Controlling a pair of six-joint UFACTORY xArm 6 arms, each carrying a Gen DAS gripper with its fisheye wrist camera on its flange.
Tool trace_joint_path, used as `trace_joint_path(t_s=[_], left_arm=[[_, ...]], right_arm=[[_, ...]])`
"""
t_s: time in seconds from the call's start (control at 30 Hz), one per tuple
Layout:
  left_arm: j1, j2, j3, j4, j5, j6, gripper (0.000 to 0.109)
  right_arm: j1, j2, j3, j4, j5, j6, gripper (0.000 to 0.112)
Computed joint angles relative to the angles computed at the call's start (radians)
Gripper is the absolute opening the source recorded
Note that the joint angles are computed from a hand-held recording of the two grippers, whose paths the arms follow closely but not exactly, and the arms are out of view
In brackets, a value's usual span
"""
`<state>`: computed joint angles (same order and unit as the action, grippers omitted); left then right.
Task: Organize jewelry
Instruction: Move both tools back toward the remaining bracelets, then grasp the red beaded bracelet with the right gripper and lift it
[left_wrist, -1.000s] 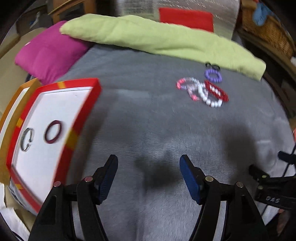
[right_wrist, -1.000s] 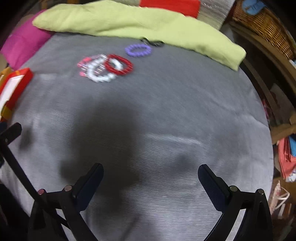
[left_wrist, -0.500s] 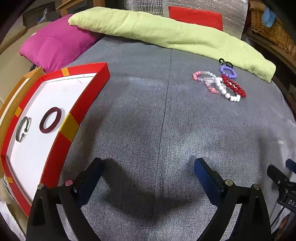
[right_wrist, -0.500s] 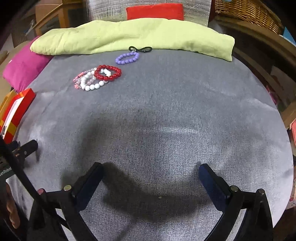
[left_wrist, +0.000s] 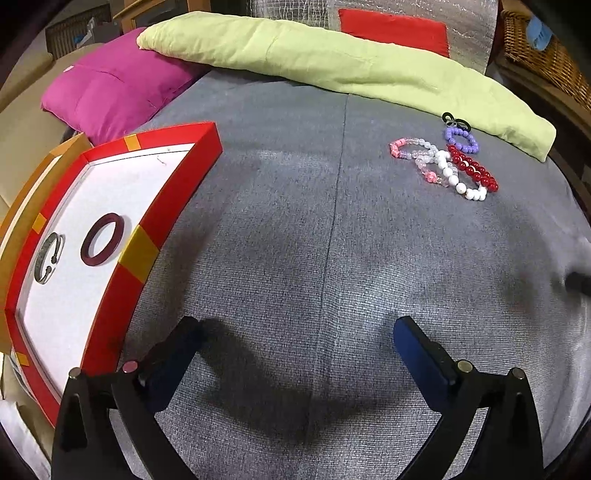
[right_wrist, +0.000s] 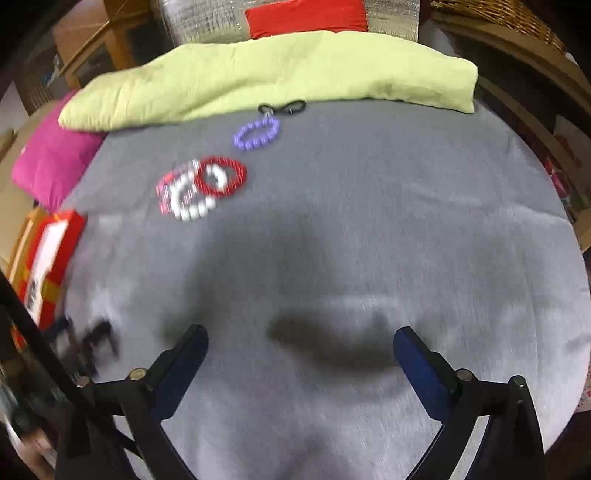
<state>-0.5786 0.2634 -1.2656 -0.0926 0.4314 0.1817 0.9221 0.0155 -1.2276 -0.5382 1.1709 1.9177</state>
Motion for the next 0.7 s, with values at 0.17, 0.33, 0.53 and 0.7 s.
trace_joint_path(t_s=[0.17, 0.33, 0.53, 0.7], left_arm=[[0.0, 0.003, -0.006, 0.005, 0.008, -0.007, 0.103], [-0.003, 0.011, -0.016, 0.008, 0.01, -0.017, 0.103], [-0.001, 0.014, -0.025, 0.004, 0.023, -0.017, 0.103], [-0.001, 0.015, -0.031, 0.012, 0.03, -0.019, 0.103]], right_arm=[[-0.123, -0.007, -0.012, 0.02, -0.096, -0.064, 0.073], [-0.235, 0.083, -0.114, 0.077, -0.125, -0.19, 0.066], [-0.276, 0.166, -0.19, 0.107, -0.106, -0.285, 0.065], [-0.271, 0.16, -0.177, 0.123, -0.081, -0.295, 0.065]])
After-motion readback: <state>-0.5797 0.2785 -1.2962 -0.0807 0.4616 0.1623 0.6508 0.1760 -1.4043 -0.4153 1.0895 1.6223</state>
